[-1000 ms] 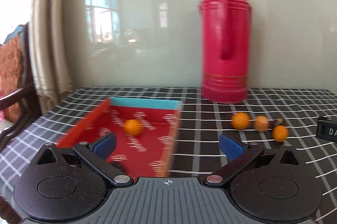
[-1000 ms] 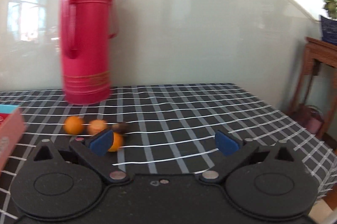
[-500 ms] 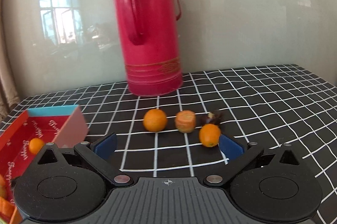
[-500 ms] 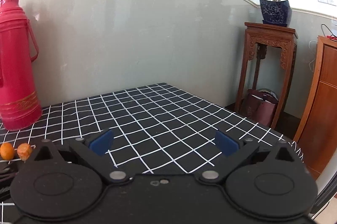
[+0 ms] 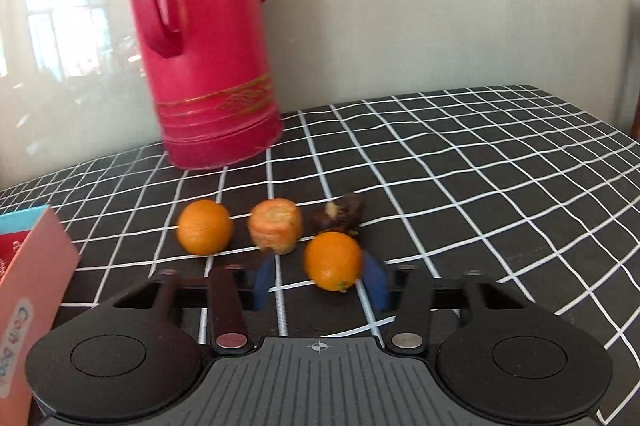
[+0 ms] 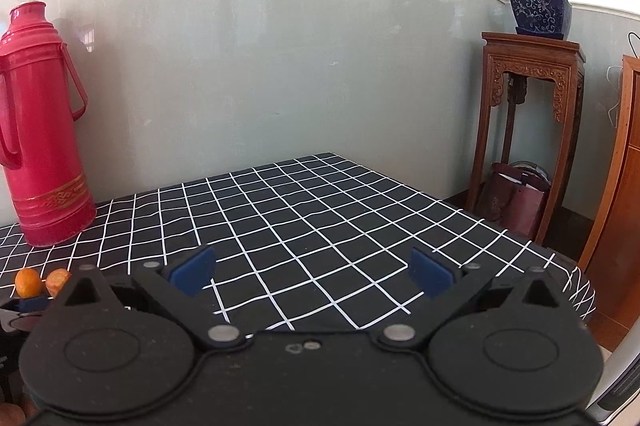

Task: Organize fruits
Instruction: 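Move the left tool to the small orange and close on it, then carry the small orange into the red box and open the left tool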

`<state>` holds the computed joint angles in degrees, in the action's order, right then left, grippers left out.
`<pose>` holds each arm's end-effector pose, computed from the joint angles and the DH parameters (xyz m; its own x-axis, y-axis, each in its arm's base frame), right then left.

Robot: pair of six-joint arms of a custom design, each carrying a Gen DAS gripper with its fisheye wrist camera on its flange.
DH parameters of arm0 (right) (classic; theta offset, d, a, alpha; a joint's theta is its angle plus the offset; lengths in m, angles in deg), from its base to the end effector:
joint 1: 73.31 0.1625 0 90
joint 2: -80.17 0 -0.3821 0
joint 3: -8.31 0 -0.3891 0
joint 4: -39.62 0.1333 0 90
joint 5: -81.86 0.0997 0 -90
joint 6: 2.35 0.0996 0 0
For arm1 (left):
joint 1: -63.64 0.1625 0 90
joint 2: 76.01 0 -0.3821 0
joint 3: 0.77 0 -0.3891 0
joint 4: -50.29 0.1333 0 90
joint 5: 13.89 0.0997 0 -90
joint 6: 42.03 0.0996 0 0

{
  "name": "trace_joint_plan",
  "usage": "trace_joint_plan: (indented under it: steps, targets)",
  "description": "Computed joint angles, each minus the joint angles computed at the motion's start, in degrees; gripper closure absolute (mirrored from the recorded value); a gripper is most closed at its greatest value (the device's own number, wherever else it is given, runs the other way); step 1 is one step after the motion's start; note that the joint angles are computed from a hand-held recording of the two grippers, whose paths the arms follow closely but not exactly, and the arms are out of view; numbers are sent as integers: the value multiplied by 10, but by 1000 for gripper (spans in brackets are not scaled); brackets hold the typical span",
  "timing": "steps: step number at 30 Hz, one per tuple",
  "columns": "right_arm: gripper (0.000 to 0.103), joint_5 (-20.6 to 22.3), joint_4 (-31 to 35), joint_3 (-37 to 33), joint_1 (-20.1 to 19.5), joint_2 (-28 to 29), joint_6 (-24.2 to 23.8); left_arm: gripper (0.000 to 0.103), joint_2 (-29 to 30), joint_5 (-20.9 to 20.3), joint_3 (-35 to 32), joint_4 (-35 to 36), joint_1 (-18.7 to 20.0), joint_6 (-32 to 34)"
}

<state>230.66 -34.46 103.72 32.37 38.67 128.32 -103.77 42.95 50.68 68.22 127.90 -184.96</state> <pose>0.2080 -0.5629 0.0255 -0.5371 0.6643 0.5198 -0.4821 0.2638 -0.8354 -0.1307 -0.7036 0.0542 -0.5695 0.3568 -0.7405 0.7917 0.4802 -0.3775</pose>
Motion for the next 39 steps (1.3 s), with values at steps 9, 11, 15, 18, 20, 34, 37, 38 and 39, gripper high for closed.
trace_joint_plan:
  steps: [9, 11, 15, 18, 20, 34, 37, 38, 39]
  targets:
    - [6, -14, 10, -12, 5, 13, -10, 73, -55, 13, 97, -90, 1, 48]
    - [6, -15, 21, -17, 6, 15, -2, 73, -77, 19, 133, -122, 2, 73]
    - [6, -16, 36, -29, 9, 23, 4, 73, -114, 17, 178, -159, 3, 76]
    - [6, -17, 56, -45, 12, 34, 6, 73, -154, 7, 221, -204, 5, 88]
    - [6, -22, 72, -56, 14, 41, 10, 73, -181, -5, 243, -227, 8, 95]
    - [6, -62, 184, -156, 32, 116, 3, 73, -239, -142, 199, -239, 80, 64]
    - [6, -81, 244, -190, 32, 135, 19, 73, -234, -149, 174, -203, 91, 28]
    - [6, -87, 265, -203, 32, 141, 24, 69, -236, -145, 174, -199, 94, 24]
    - [6, -93, 281, -216, 32, 148, 26, 49, -240, -141, 177, -199, 95, 23]
